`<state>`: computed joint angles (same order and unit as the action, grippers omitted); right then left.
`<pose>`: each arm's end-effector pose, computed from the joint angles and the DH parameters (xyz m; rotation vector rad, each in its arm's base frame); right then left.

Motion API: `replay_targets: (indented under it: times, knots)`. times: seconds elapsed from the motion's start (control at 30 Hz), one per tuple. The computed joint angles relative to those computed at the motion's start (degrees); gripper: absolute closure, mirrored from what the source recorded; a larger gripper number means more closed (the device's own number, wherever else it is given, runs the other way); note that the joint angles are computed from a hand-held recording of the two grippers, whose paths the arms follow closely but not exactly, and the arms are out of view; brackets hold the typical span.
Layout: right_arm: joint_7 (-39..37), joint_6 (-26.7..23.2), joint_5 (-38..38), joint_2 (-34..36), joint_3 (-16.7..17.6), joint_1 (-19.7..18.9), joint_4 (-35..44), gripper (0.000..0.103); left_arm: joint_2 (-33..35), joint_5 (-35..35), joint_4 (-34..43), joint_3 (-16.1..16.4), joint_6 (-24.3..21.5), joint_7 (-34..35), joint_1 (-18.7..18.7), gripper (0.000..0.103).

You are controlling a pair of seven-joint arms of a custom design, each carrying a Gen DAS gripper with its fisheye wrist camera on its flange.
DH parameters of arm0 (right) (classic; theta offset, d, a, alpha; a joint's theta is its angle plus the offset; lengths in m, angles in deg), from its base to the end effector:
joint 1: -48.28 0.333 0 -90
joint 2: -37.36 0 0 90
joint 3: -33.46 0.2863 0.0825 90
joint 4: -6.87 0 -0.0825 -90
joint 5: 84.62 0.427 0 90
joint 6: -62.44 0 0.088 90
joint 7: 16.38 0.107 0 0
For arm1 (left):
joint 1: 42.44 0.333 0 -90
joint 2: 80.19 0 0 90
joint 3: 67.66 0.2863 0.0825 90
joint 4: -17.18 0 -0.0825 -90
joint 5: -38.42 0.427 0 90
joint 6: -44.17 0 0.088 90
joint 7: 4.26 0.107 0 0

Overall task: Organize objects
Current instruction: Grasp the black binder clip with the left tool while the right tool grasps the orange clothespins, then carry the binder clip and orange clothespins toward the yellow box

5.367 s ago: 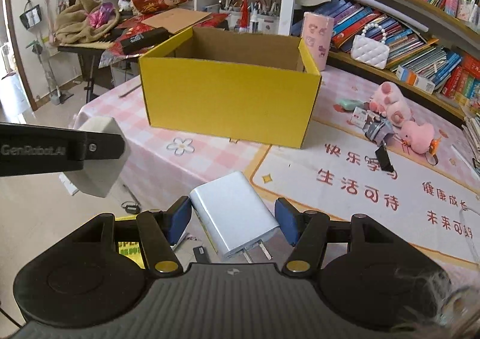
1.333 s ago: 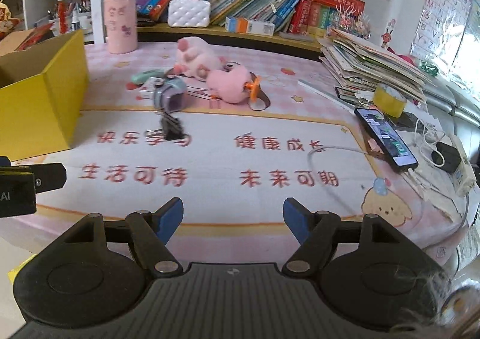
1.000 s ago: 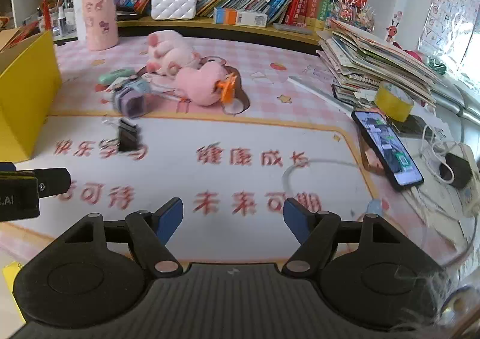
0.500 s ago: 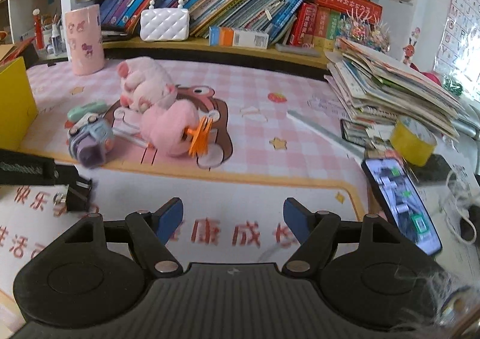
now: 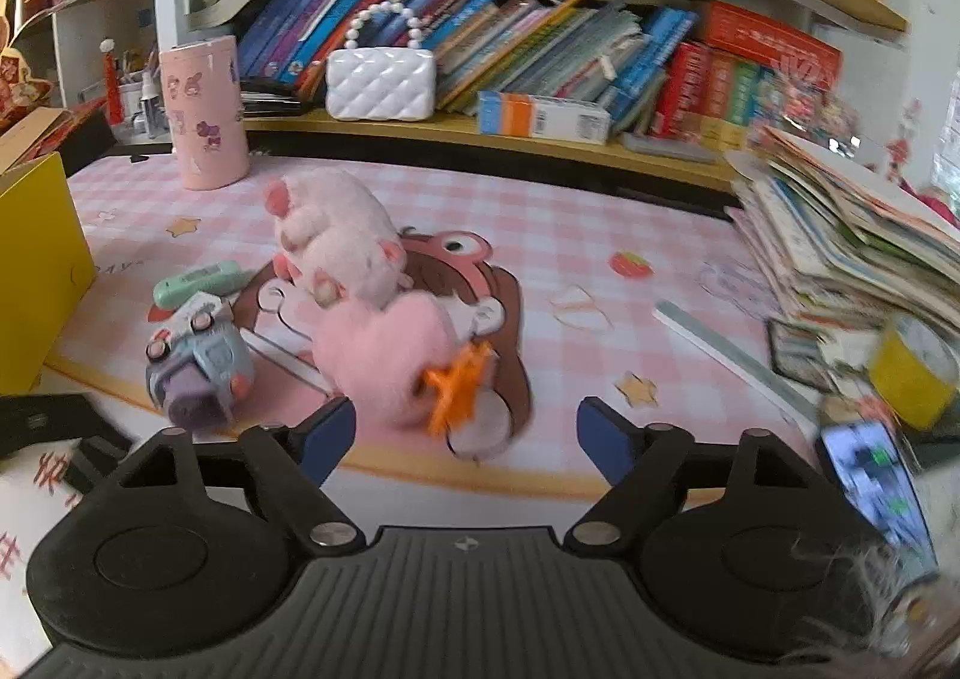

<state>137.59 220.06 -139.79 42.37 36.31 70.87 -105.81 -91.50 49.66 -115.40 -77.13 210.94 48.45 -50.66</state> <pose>0.5744 0.3095 0.4448 -1.7760 1.5986 -0.8267 0.5390 -0.1870 0.4636 -1.9765 1.6843 -0.9657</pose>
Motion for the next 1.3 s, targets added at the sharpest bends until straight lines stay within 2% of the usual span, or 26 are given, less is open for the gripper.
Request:
replay_targets:
  times: [0.1,0.2,0.33,0.37,0.4,0.53,0.57,0.67,0.8,1.0,1.17,1.3]
  knots:
    - [-3.6,1.9,1.3,4.3,-0.5,0.2,4.5,0.017,-2.7,0.5,-1.8,0.0,-0.7,-1.5,0.5,0.101]
    - [-9.9,1.7,4.6,9.1,-1.5,1.4,9.5,0.016,-4.7,0.5,-3.3,0.1,-1.6,-2.3,0.6,0.101]
    - [-18.0,0.3,9.1,13.6,-2.6,2.9,14.3,0.019,-7.2,1.4,-5.2,-0.2,-2.4,-3.3,1.0,0.101]
    - [-19.0,1.3,9.7,14.1,-3.1,3.2,14.5,0.022,-7.8,1.5,-5.6,-0.2,-2.4,-3.4,1.0,0.101]
    - [-19.5,2.1,10.1,14.1,-3.8,3.7,14.3,0.030,-8.3,1.5,-6.0,-0.1,-2.5,-3.5,1.0,0.101]
    - [-18.5,2.0,10.7,12.4,-6.6,6.4,12.5,0.034,-10.2,0.1,-7.6,1.3,-1.8,-1.8,-0.3,0.101]
    - [-15.6,1.8,8.7,11.0,-7.7,7.5,11.2,0.045,-10.7,-0.5,-8.0,1.7,-1.6,-1.0,-0.7,0.101]
    - [-10.1,0.9,6.3,6.6,-7.3,7.8,7.1,0.045,-12.0,-2.2,-9.3,3.1,-0.6,1.9,-2.2,0.101]
    - [-1.6,-1.2,1.0,-0.3,-4.6,7.2,0.8,0.047,-13.7,-6.2,-11.2,6.4,0.7,7.6,-5.5,0.101]
    - [6.8,-6.1,-1.7,-9.3,2.2,6.0,-7.1,0.048,-19.2,-11.8,-15.9,10.6,1.6,15.6,-9.1,0.101]
    - [7.8,-8.7,0.5,-12.9,8.2,5.3,-10.0,0.048,-26.5,-14.2,-21.8,12.9,0.3,19.6,-9.7,0.101]
    - [6.5,-9.9,3.6,-13.8,12.3,5.3,-10.3,0.048,-33.8,-15.2,-26.9,14.2,-2.0,21.2,-8.1,0.101]
